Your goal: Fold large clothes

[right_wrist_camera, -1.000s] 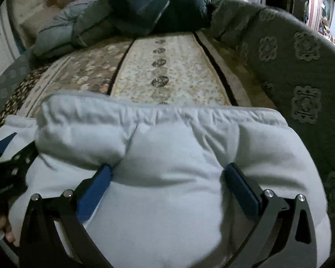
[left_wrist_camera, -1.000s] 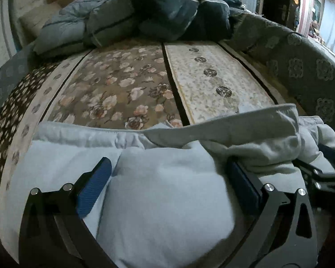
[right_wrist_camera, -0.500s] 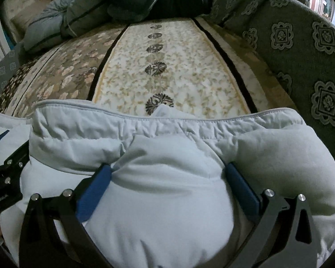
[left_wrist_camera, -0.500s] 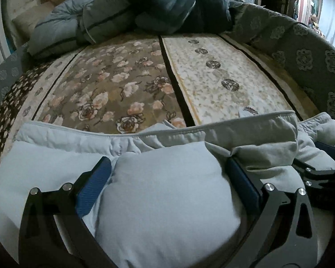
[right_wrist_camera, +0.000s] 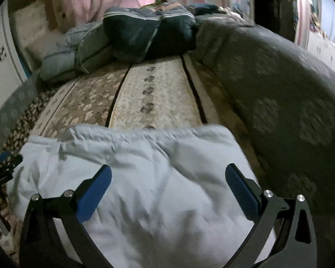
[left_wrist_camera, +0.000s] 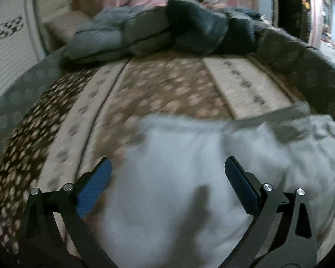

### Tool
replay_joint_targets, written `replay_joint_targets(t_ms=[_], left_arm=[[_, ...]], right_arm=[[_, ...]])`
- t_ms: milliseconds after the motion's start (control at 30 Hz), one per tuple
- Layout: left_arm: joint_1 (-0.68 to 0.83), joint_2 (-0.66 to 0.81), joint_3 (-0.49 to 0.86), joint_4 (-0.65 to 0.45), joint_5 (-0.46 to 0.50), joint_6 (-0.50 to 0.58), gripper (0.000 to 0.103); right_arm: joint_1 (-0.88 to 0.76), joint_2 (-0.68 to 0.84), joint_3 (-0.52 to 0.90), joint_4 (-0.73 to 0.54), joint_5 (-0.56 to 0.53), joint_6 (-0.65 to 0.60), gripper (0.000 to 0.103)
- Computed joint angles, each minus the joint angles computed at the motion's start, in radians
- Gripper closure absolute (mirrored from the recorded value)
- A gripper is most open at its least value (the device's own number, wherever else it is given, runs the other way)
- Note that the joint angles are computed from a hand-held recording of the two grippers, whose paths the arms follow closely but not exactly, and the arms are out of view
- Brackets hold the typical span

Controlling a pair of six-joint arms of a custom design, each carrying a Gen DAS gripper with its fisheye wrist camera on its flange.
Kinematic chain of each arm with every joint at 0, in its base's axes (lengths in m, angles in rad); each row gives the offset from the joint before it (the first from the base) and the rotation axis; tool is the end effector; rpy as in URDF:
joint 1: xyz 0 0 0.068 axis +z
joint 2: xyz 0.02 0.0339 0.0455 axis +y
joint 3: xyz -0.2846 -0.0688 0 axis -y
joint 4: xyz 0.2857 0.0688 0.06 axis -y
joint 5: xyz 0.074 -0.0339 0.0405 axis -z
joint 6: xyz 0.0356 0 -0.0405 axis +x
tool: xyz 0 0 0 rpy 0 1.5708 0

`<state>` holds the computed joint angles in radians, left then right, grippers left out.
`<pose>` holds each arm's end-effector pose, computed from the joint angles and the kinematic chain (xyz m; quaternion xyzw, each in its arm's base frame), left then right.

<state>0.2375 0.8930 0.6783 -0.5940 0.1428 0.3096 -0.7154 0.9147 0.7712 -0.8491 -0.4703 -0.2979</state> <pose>0.2042 0.0442 0.2539 0.0599 0.9244 0.0365 0.3750 0.1582 -0.1161 0.2690 0.1282 0.9257 0.0607 0.3508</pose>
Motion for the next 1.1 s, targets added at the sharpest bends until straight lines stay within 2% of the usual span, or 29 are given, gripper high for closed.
replay_joint_targets(t_ms=[133,233,333,467,600,667,767,900,967,1000,1033,1100], left_arm=[[0.238,-0.008,0.017,-0.164,0.121,0.137,0.003],[0.317,-0.060,0.009,-0.270,0.198,0.206,0.003],[0.406,-0.110,-0.028,-0.366,0.284,0.252,0.003],[0.446,-0.147,-0.091,-0.383,0.247,0.293,0.003],[0.512,-0.049,-0.083,-0.397,0.275,0.314,0.003],[0.524,-0.012,-0.084,-0.385,0.292,0.308,0.003],[0.514,0.061,-0.104,-0.353,0.322,0.320,0.003],[0.458,0.075,-0.162,-0.263,0.308,0.278,0.003],[0.393,0.050,-0.178,-0.223,0.278,0.247,0.003],[0.377,0.046,-0.176,-0.218,0.271,0.234,0.003],[0.358,0.043,-0.174,-0.215,0.264,0.216,0.006],[0.343,0.030,-0.162,-0.229,0.271,0.192,0.019]], right_arm=[[-0.268,-0.004,-0.008,-0.121,-0.088,-0.230,0.002],[-0.471,0.007,-0.027,-0.184,-0.177,-0.402,0.002],[-0.592,0.076,-0.051,-0.256,-0.191,-0.544,0.002],[-0.627,0.135,-0.122,-0.230,-0.166,-0.671,0.002],[-0.591,0.169,-0.124,-0.227,-0.190,-0.671,0.002],[-0.541,0.176,-0.130,-0.209,-0.188,-0.608,0.002],[-0.398,0.202,-0.140,-0.172,-0.121,-0.445,0.002],[-0.258,0.188,-0.180,-0.126,-0.059,-0.366,0.003],[-0.244,0.204,-0.171,-0.118,-0.070,-0.352,0.016],[-0.245,0.210,-0.162,-0.130,-0.091,-0.357,0.025],[-0.241,0.210,-0.157,-0.137,-0.107,-0.364,0.037],[-0.223,0.185,-0.154,-0.151,-0.124,-0.371,0.052]])
